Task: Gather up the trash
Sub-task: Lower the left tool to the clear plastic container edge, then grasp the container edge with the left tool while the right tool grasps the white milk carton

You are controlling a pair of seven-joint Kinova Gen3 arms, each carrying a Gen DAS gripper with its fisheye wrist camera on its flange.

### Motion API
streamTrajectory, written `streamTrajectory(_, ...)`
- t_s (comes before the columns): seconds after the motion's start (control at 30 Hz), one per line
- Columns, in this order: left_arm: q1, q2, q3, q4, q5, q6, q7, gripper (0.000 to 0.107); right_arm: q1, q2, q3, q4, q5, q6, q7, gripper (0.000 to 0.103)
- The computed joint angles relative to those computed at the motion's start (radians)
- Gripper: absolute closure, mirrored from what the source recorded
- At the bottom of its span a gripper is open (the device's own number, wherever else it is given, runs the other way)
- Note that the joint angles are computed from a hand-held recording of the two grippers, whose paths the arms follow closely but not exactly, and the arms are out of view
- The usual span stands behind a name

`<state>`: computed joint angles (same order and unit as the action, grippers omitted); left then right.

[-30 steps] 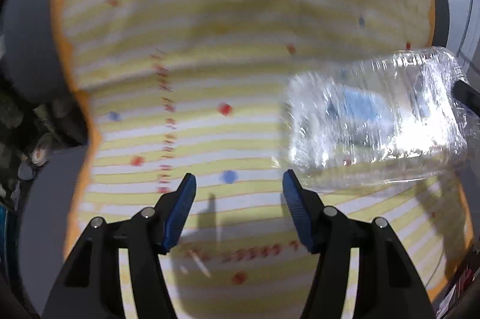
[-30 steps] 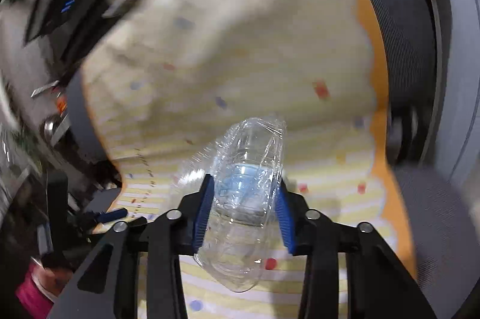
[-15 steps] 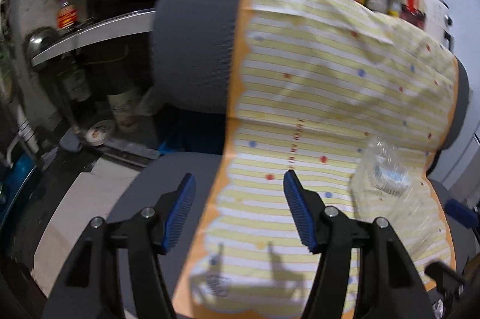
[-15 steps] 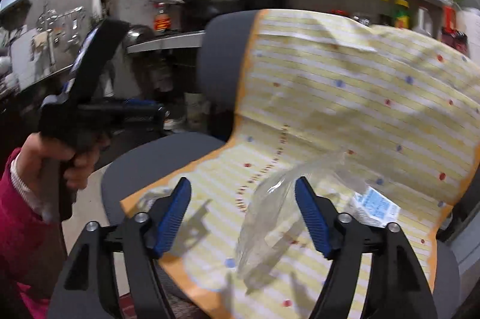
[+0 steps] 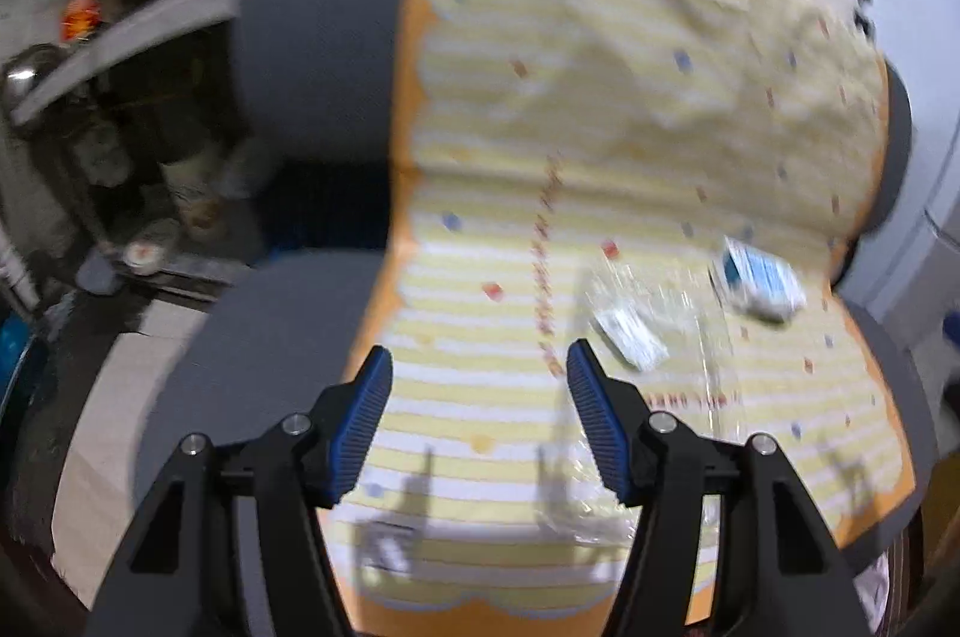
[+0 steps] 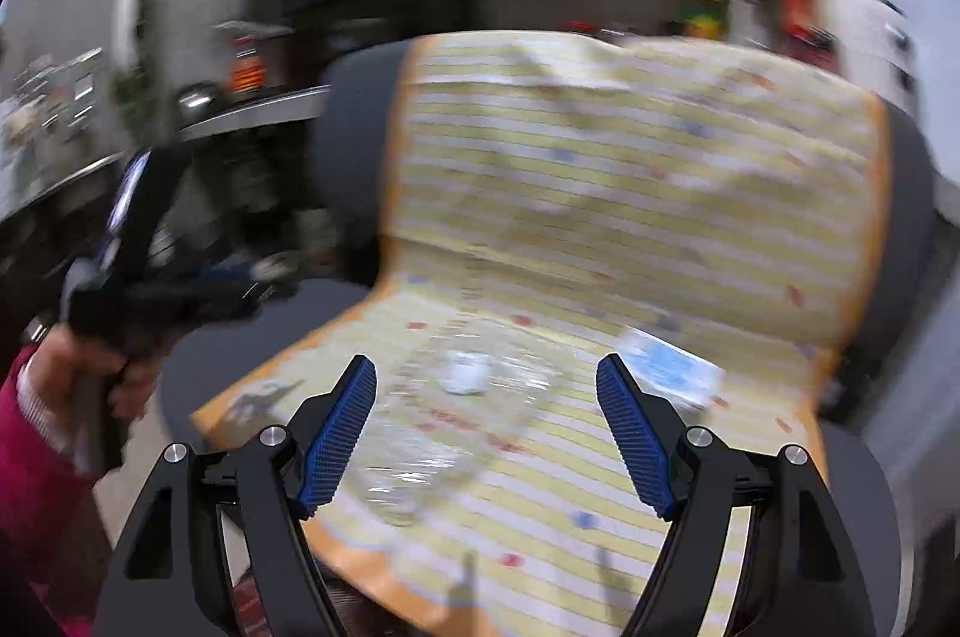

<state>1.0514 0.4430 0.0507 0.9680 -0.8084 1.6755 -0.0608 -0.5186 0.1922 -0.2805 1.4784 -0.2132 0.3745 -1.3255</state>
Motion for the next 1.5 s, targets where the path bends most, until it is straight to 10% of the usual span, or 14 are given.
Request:
streamTrajectory(0.17,-0.134,-0.011,0.069,0.103,0.113,-0.203,-0.056,0.075,0.006,0.065,0.053,-0.040,0.126,0.041,-0.203,0.027)
streamTrajectory(0.33,-0.204,-0.010,0.041,0.158,0.234,-0.342,-0.151,0.077,0.027,0.141,0.050,-0.100,0.228,0.086,-0.357,0.055)
streamTrajectory(0.57,-0.269,-0.053,0.036,0.278,0.296,-0.530,-0.201,0.070,-0.012,0.310,0.139,-0.316,0.150,0.214,-0.381,0.031)
streamTrajectory(0.67,-0.266,-0.056,0.039,0.285,0.287,-0.550,-0.202,0.098,-0.002,0.390,0.139,-0.433,0.137,0.279,-0.414,0.031)
streamTrajectory(0.83,-0.196,-0.027,-0.001,0.236,0.211,-0.470,-0.069,0.102,0.012,0.511,0.123,-0.621,0.121,0.381,-0.457,0.033)
streamTrajectory(0.97,-0.155,0.014,-0.019,0.166,0.149,-0.345,-0.026,0.102,0.005,0.551,0.162,-0.700,-0.006,0.492,-0.394,0.057)
streamTrajectory(1.23,-0.130,0.039,-0.035,0.112,0.111,-0.177,0.028,0.102,0.122,0.464,-0.146,-0.531,-0.018,0.521,-0.071,0.056)
streamTrajectory(1.37,-0.143,0.009,-0.015,0.152,0.124,-0.205,0.047,0.102,0.090,0.373,-0.044,-0.427,-0.026,0.358,-0.017,0.017)
streamTrajectory(1.5,-0.159,0.002,-0.002,0.169,0.135,-0.228,0.043,0.101,0.043,0.419,0.032,-0.470,0.006,0.265,-0.028,0.015)
